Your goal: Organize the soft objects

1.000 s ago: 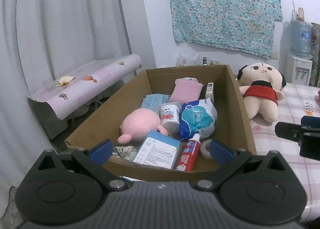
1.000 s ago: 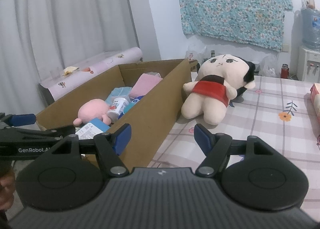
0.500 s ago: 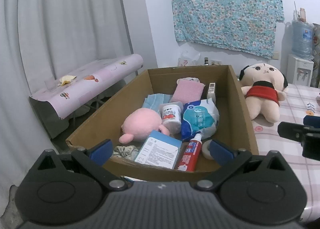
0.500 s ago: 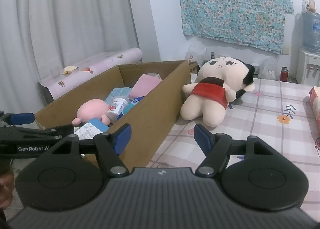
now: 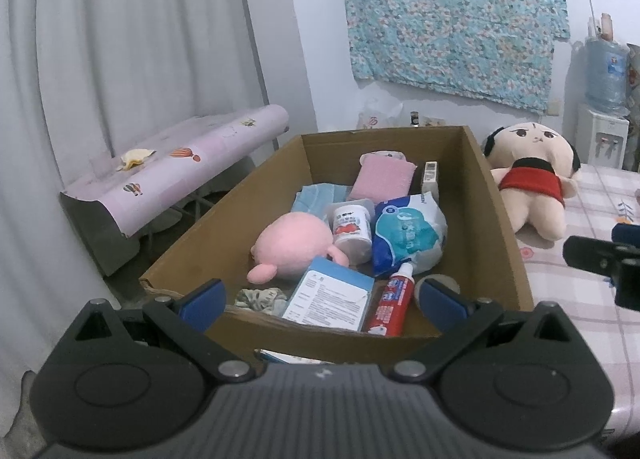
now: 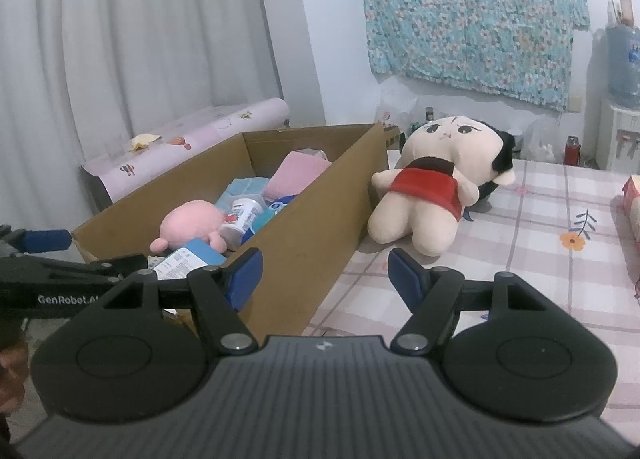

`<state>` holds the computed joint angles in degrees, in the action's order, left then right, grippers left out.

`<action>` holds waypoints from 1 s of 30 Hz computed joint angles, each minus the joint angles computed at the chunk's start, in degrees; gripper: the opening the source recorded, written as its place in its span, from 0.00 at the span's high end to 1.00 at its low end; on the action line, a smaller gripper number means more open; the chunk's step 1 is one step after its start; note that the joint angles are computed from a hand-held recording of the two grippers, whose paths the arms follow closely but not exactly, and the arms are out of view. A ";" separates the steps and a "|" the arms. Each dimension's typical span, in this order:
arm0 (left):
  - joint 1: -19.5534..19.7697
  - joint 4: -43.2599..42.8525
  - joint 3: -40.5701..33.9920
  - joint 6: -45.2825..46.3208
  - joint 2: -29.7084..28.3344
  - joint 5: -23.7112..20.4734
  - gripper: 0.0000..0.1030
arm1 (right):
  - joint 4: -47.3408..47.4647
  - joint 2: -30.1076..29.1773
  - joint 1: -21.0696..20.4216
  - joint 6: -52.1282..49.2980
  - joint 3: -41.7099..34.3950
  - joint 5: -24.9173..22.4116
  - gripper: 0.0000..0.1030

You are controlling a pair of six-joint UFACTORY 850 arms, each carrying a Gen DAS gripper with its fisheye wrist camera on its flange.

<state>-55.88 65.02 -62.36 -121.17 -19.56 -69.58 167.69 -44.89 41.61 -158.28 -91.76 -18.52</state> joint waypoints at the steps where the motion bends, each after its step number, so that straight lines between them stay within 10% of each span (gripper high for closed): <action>1: 0.12 -0.22 -0.04 0.24 0.00 -0.03 0.00 | 1.74 0.01 0.16 -1.87 -0.02 0.05 0.33; 30: 0.08 0.65 -0.92 2.04 -1.00 0.42 0.00 | -11.41 -0.23 -0.48 11.73 -1.08 2.04 0.33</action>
